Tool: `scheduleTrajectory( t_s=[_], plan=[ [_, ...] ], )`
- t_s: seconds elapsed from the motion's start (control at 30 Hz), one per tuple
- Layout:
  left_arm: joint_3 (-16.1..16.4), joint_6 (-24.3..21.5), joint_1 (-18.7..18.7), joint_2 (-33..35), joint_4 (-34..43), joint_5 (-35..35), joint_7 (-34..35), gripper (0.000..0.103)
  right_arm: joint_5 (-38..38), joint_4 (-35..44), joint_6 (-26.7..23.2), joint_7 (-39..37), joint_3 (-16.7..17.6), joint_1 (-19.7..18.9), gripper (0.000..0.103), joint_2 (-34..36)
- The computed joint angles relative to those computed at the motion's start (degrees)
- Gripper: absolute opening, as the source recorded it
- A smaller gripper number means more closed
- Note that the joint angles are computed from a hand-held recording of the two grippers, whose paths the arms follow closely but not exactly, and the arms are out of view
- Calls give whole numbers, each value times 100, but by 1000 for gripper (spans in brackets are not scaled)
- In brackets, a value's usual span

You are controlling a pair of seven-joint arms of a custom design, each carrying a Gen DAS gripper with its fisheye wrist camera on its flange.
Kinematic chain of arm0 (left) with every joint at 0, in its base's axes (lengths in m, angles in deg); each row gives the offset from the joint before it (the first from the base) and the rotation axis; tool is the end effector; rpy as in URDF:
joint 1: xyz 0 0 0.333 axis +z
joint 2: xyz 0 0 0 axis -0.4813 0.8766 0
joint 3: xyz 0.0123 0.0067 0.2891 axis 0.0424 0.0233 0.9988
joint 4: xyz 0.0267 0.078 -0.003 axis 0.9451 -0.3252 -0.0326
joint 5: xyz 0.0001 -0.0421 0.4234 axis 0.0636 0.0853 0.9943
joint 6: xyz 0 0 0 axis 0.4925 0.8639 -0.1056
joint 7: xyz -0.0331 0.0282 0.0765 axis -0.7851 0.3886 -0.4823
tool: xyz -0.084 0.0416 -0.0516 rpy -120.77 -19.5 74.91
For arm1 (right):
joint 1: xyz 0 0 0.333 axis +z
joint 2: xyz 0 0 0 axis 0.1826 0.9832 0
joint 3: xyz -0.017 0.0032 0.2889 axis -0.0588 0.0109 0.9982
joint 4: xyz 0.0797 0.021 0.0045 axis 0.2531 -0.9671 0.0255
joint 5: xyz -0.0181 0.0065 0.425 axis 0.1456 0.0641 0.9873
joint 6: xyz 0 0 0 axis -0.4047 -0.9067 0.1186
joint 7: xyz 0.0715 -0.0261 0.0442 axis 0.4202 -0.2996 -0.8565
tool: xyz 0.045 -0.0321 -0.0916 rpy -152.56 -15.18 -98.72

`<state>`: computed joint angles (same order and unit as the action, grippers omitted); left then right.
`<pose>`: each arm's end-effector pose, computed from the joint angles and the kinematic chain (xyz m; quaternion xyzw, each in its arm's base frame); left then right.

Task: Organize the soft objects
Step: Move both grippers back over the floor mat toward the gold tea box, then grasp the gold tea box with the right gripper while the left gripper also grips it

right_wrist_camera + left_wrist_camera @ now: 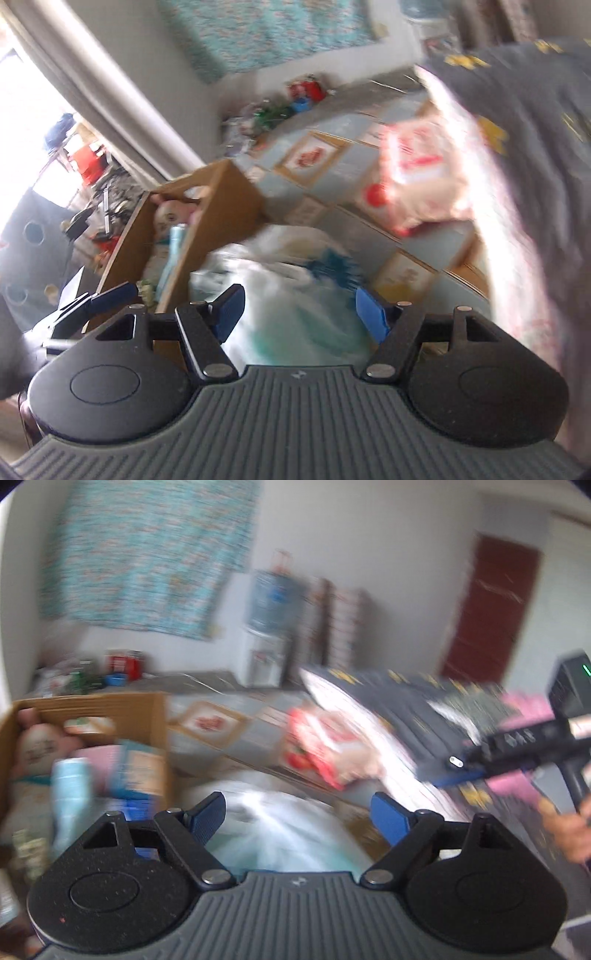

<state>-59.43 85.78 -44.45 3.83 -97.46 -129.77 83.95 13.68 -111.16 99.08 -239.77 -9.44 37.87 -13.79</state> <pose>0.5734 -0.3484 0.5304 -0.2804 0.8414 -0.4600 0.0435 0.3969 0.3793 0.5427 -0.3569 0.8746 -0.0883 0.3162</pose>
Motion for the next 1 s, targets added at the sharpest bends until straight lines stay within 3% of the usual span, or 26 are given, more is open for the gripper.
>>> scheduleTrajectory(
  t_s=[0.17, 0.27, 0.37, 0.43, 0.57, 0.7, 0.8, 1.0],
  plan=[
    [-176, -341, -338, 312, 91, 824, -230, 84, 482, -1055, 598, 282, -140, 45, 66, -535],
    [-270, -296, -471, 489, 108, 1010, -336, 77, 697, -1401, 1056, 274, -201, 25, 61, -521],
    [-320, 60, -633, 622, 45, 1310, -484, 70, 937, -1714, 1544, 51, -332, 35, 54, -481],
    [-327, 181, -739, 800, 155, 1645, -655, 60, 1116, -1922, 1903, -137, -429, 43, 50, -454],
    [-323, -17, -832, 1121, 484, 2192, -958, 54, 1496, -2174, 2450, -555, -600, 49, 42, -299],
    [-320, -145, -907, 1349, 730, 2605, -1151, 53, 1820, -2260, 2777, -977, -714, 77, 34, -91],
    [-290, -274, -1004, 1537, 938, 2931, -1376, 53, 2310, -2276, 2852, -1490, -883, 302, 30, 52],
    [-197, -573, -1234, 1839, 1286, 3597, -1843, 56, 2573, -2542, 3285, -1554, -772, 262, 28, -34]
  ],
)
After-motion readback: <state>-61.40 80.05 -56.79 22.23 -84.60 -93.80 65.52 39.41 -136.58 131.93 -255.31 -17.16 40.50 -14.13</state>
